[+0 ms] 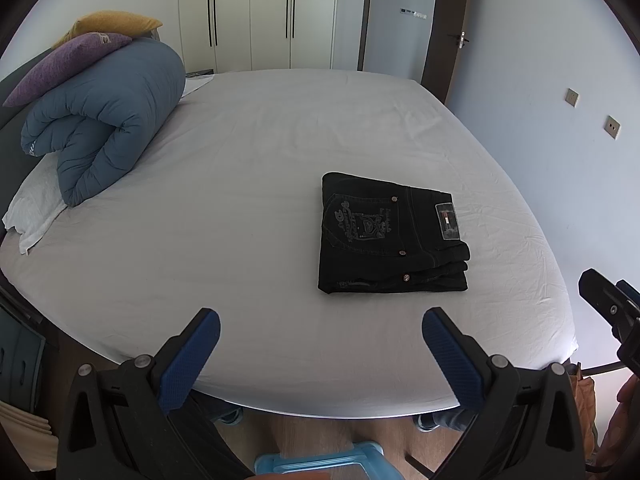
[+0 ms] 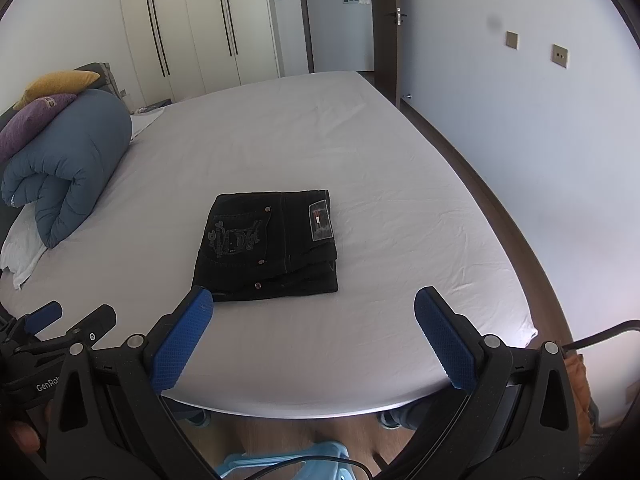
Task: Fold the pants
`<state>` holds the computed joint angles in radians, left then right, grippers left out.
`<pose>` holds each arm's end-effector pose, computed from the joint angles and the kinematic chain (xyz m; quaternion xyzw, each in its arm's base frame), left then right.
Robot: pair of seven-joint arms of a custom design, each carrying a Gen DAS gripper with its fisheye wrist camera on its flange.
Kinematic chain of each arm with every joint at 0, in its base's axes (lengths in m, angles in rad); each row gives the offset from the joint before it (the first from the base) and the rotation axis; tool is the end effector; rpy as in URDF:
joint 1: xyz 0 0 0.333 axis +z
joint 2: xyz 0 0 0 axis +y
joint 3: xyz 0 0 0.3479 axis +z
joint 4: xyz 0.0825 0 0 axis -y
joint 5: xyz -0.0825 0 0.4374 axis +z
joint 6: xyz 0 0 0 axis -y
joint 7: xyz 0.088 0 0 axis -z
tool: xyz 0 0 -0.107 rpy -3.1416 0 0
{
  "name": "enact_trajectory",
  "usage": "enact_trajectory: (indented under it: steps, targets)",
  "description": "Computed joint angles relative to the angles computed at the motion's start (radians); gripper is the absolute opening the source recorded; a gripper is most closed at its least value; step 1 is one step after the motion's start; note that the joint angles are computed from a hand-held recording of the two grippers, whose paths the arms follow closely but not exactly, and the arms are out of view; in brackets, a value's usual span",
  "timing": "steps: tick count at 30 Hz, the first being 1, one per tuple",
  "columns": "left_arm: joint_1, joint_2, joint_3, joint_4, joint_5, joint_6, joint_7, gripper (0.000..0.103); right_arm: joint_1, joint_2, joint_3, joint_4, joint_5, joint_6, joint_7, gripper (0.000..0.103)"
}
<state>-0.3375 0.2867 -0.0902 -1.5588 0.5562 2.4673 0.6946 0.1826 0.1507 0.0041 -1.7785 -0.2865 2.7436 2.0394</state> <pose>0.6896 -0.3059 0.5689 -0.6998 0.6125 -0.2646 0.2552 0.6956 0.1426 0.5775 -0.6250 0.6672 -0.2653 0.3063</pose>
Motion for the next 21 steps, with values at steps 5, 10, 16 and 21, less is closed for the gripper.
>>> enact_trajectory:
  steps: [5, 10, 16, 21]
  targets:
    - [0.000, 0.000, 0.000, -0.004, 0.000, 0.000, 0.001, 0.103, -0.001, 0.001, 0.001, 0.000, 0.002, -0.004, -0.002, 0.103]
    - [0.000, 0.000, -0.001, -0.005, -0.002, 0.000, 0.002, 0.103, -0.001, 0.003, 0.001, -0.001, 0.004, -0.002, -0.003, 0.103]
    - [0.000, -0.001, 0.000, -0.009, 0.001, 0.002, 0.002, 0.103, -0.003, 0.004, 0.002, -0.002, 0.011, -0.002, -0.011, 0.103]
    - [0.000, -0.001, 0.000, -0.009, 0.001, 0.002, 0.003, 0.103, -0.001, 0.004, 0.001, -0.002, 0.008, -0.004, -0.007, 0.103]
